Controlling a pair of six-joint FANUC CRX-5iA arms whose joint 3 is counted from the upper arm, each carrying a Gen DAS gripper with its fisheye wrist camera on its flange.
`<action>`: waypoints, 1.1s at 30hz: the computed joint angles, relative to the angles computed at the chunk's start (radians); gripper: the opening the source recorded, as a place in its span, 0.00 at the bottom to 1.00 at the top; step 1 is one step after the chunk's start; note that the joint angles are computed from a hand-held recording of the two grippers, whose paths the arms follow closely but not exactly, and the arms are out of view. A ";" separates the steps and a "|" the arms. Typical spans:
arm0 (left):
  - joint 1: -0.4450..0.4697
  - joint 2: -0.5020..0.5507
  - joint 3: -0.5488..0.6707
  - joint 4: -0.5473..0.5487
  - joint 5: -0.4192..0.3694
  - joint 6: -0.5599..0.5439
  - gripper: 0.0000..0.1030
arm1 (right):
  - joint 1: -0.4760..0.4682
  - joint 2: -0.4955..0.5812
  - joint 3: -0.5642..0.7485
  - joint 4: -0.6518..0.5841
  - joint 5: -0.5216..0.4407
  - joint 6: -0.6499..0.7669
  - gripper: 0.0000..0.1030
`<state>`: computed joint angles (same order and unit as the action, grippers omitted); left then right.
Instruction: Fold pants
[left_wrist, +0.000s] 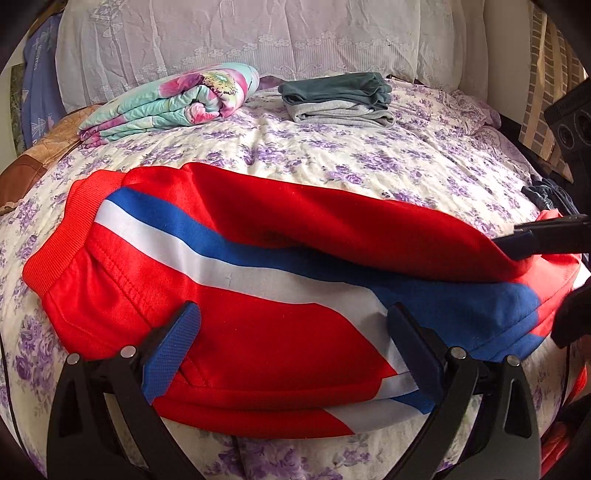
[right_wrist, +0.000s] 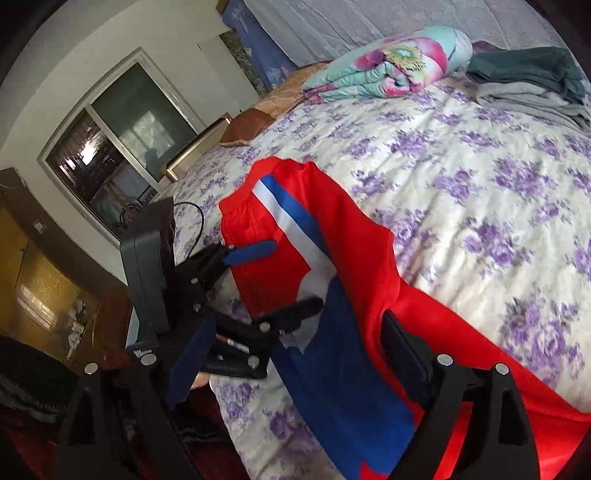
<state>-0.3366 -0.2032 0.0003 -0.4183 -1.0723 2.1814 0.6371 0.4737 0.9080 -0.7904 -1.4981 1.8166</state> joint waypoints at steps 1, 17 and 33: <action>0.000 0.000 0.000 0.000 0.000 0.000 0.95 | -0.009 0.024 0.028 -0.040 -0.003 -0.014 0.88; 0.004 -0.015 -0.019 0.007 0.026 0.011 0.95 | -0.021 0.165 0.195 -0.162 0.034 -0.238 0.88; 0.003 -0.014 -0.018 0.003 0.025 0.012 0.95 | -0.075 0.338 0.472 0.038 0.005 -0.480 0.86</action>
